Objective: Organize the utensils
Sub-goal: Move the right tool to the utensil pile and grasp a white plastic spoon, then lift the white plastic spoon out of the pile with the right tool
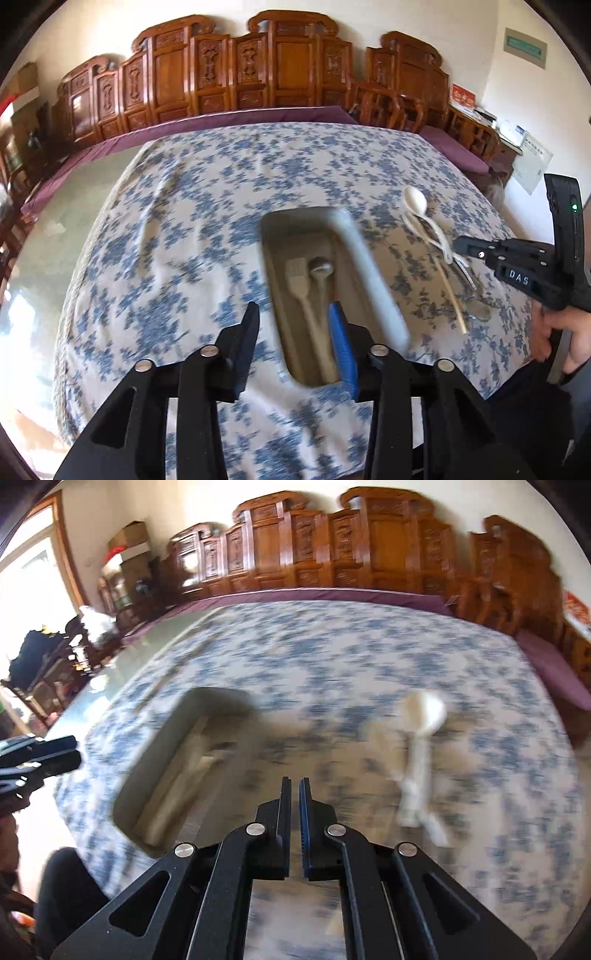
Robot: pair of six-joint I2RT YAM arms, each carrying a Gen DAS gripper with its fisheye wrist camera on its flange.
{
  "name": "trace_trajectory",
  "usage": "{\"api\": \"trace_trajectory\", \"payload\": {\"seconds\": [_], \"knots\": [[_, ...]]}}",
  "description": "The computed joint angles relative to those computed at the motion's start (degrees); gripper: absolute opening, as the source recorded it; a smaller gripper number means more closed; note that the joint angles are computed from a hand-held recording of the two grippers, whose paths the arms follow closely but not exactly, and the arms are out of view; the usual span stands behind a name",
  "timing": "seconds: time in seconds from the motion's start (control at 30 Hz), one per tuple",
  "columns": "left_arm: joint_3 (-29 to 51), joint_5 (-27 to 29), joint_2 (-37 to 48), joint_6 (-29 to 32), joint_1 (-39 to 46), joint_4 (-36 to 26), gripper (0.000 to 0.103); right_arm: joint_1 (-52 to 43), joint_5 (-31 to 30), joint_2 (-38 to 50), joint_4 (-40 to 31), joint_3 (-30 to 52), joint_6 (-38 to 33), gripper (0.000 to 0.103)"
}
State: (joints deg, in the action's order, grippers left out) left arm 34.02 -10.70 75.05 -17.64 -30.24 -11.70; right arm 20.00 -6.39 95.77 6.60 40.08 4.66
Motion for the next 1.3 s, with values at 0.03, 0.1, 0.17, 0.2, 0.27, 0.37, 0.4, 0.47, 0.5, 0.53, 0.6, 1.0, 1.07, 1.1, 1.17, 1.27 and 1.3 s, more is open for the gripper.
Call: {"api": "trace_trajectory", "payload": {"seconds": [0.03,0.1,0.17,0.2,0.27,0.37,0.4,0.47,0.5,0.53,0.6,1.0,1.07,1.1,1.17,1.27,1.3], "knots": [[0.93,-0.6,1.33,-0.74,-1.47,0.44,0.044,-2.86,-0.61,-0.89,0.51,-1.43,-1.44,0.006],[2.23,-1.38,3.59,-2.08,-3.73,1.5,0.048,-7.71,-2.15,-1.28,1.33,-3.09,-3.45,0.006],[4.0,-1.77,6.96,-3.92,-6.21,2.99,0.048,-11.28,-3.52,-1.25,2.01,-4.14,-5.03,0.008],[5.1,-1.88,9.08,-5.03,-7.6,3.78,0.048,-13.43,-4.65,-1.05,2.53,-4.6,-5.83,0.013],[6.94,-2.24,12.29,-6.72,-9.75,4.72,0.048,-15.8,-6.28,0.1,3.55,-4.52,-6.64,0.017],[9.05,-2.86,15.54,-8.12,-12.04,5.85,0.048,-17.38,-7.67,2.96,5.73,-3.5,-7.67,0.019],[9.81,-3.11,16.7,-8.6,-12.73,6.11,0.048,-17.45,-7.86,3.79,5.89,-2.94,-7.71,0.021],[10.84,-3.25,18.23,-9.19,-13.31,6.3,0.048,-16.98,-7.84,6.64,5.76,-0.61,-7.91,0.022],[11.27,-3.31,18.74,-9.43,-13.55,6.24,0.048,-16.43,-7.43,8.62,5.62,1.12,-8.41,0.022],[11.71,-3.3,19.41,-9.59,-13.72,6.35,0.048,-15.92,-7.0,9.42,5.33,2.01,-8.74,0.022],[12.4,-3.46,20.49,-9.71,-13.92,6.61,0.048,-14.7,-6.05,12.83,4.34,5.7,-9.36,0.022],[12.96,-1.55,23.62,-10.69,-13.3,9.06,0.048,-8.98,2.58,28.6,-6.47,26.18,-10.16,0.022],[12.48,-1.73,23.52,-10.61,-13.5,9.35,0.048,-8.97,2.9,29.18,-7.68,27.48,-10.03,0.022],[12.38,-1.62,23.52,-10.68,-13.5,9.43,0.048,-9.02,3.11,29.32,-8.19,27.87,-10.0,0.017],[11.97,-1.24,23.37,-11.04,-13.47,9.69,0.048,-8.92,3.6,29.27,-8.82,28.09,-10.53,0.015],[11.96,-1.16,23.37,-11.2,-13.84,9.63,0.048,-9.14,3.56,28.58,-9.97,27.89,-10.93,0.013],[12.03,-1.22,23.41,-11.18,-14.0,9.57,0.048,-9.3,3.33,27.82,-9.73,27.13,-11.04,0.01]]}}
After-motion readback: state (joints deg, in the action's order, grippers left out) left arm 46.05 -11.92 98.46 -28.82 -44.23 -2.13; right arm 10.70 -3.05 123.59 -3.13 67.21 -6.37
